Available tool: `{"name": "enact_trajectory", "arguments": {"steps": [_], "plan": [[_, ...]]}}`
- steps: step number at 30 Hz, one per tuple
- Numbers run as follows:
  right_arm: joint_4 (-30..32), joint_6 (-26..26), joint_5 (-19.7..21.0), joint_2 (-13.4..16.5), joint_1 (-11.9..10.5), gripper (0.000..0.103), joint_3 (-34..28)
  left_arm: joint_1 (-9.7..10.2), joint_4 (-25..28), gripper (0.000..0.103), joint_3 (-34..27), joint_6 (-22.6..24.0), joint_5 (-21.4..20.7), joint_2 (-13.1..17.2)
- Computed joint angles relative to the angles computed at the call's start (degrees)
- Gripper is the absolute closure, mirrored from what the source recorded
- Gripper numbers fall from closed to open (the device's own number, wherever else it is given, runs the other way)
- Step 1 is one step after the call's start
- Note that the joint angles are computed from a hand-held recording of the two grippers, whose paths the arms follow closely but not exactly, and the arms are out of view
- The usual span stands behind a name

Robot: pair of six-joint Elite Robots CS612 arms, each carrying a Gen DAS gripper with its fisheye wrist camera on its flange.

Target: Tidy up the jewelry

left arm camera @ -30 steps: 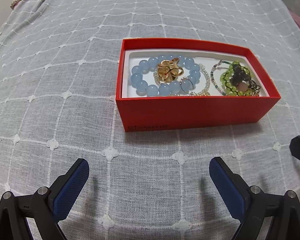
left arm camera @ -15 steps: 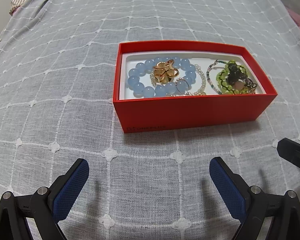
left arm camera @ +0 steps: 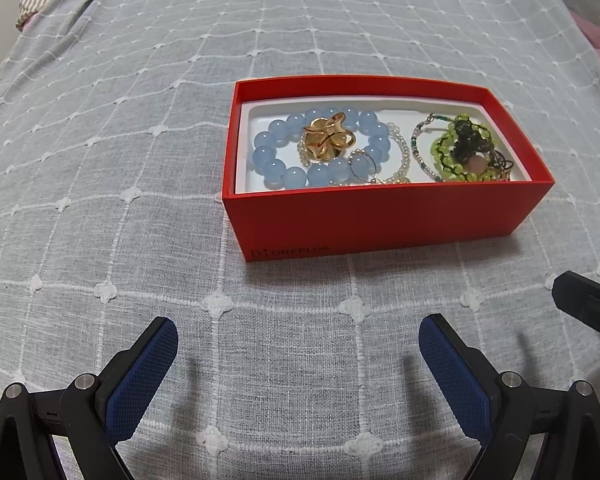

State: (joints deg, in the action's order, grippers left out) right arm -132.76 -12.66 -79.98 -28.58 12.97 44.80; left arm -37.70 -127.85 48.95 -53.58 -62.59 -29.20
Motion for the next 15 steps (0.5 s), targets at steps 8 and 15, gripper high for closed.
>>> {"name": "enact_trajectory", "arguments": {"steps": [8, 15], "plan": [[0.0, 0.0, 0.0, 0.0, 0.0, 0.024, 0.1, -0.12, 0.2, 0.004, -0.2, -0.1, 0.0, 0.1], [0.3, -0.2, 0.0, 0.0, 0.0, 0.024, -0.1, -0.10, 0.2, 0.004, -0.2, 0.1, -0.1, 0.1]]}}
